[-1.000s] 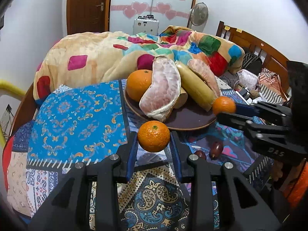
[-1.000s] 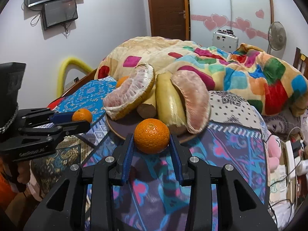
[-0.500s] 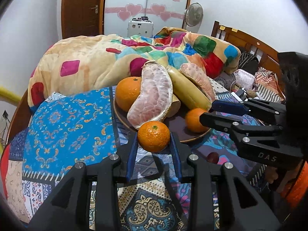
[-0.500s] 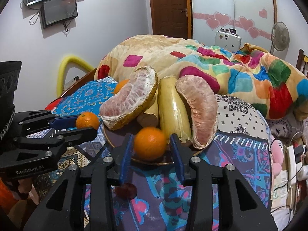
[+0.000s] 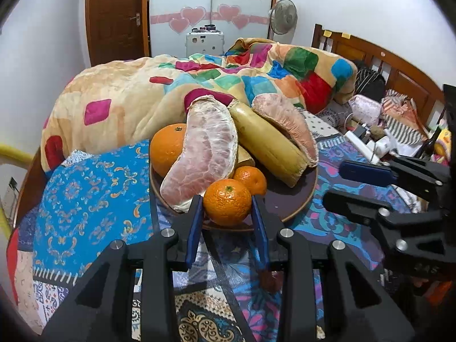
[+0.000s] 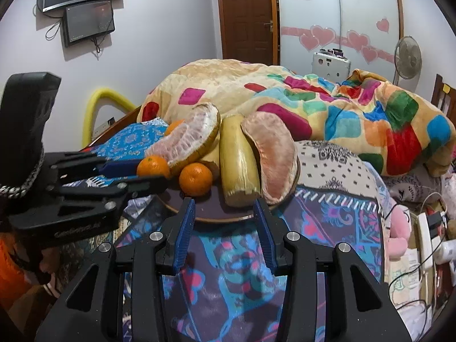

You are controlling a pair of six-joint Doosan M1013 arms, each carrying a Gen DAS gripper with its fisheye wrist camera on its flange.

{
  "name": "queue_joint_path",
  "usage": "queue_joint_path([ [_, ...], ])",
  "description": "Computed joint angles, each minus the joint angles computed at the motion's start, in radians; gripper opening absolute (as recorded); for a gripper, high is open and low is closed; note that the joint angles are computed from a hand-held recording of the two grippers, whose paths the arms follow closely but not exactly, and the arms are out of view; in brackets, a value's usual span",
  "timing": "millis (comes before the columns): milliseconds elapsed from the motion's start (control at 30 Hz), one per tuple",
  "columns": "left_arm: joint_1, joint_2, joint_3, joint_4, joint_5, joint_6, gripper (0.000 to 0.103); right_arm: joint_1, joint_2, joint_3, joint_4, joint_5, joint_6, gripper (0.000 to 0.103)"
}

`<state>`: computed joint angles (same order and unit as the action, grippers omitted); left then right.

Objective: Organize fruits
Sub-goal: 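Carry both small oranges onto the plate and open both grippers, then grasp a dark red date with the right gripper while the left grasps another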

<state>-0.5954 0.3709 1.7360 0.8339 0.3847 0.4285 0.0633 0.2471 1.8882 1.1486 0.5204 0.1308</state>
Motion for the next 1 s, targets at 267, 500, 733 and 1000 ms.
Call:
queue_joint_path([
  [267,-0.002,0.008,-0.009,-0.005,0.014,0.007,0.048,-0.011,0.007,0.004,-0.009,0.021,0.007,0.039],
  [500,-0.005,-0.018,0.019,0.026,0.001,-0.039,0.051,-0.011,0.001,0.016,-0.009,0.03,0.002,0.039],
  [733,-0.012,-0.05,0.061,0.042,0.004,-0.071,0.055,-0.001,-0.01,0.039,-0.017,0.041,-0.007,0.039],
  [1000,-0.006,-0.072,0.104,-0.031,-0.021,-0.027,0.056,0.027,-0.005,0.053,-0.069,0.032,0.01,0.039],
])
